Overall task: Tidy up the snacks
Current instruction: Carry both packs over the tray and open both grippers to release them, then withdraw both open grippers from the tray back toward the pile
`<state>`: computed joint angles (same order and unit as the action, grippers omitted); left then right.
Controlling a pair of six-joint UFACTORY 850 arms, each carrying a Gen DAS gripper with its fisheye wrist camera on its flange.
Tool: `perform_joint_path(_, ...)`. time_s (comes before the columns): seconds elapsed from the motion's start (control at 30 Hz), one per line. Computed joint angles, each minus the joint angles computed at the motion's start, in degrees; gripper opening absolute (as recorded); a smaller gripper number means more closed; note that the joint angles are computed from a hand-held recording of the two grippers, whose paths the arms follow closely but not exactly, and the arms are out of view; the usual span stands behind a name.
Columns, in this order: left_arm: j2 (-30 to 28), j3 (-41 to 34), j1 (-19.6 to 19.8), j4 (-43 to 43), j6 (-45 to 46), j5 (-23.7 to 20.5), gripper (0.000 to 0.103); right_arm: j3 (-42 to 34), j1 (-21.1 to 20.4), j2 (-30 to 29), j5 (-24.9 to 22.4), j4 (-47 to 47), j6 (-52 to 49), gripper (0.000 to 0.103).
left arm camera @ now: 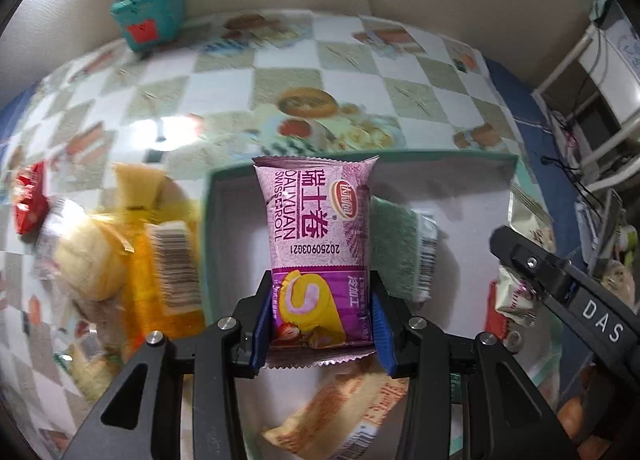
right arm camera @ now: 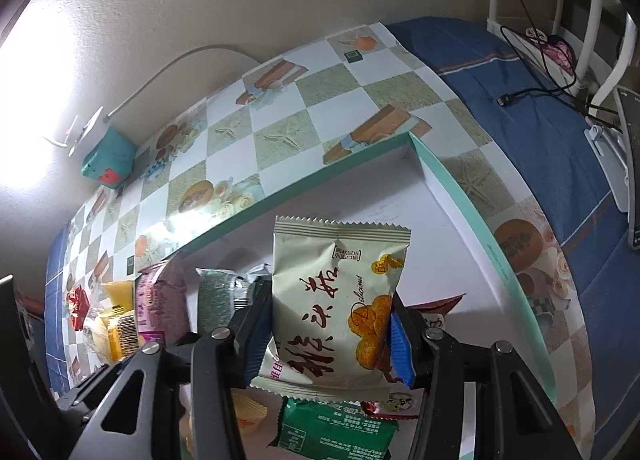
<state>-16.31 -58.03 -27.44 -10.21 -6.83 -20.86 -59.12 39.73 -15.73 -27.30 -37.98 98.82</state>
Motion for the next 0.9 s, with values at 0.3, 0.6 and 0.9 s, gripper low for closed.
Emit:
perform_joint_path(0.3,-1.04,-0.24,1.54,7.03,-7.36,-1.3,0.045,-1.26,0.29,-1.34,-0.34,1.59,-2.76,0.055)
perform_joint_path(0.6,-0.54,-0.35,1.57,3.72,-4.05,-1.99,0.062,-2.03,0.38,-1.57,-1.79,3.37,-4.88,0.057)
perform_joint_path(0.9,1.93,0.02,1.64,7.59,-8.02,-3.88,0.067,-2.45,0.56,-1.42,-3.18,4.17,-6.53,0.07)
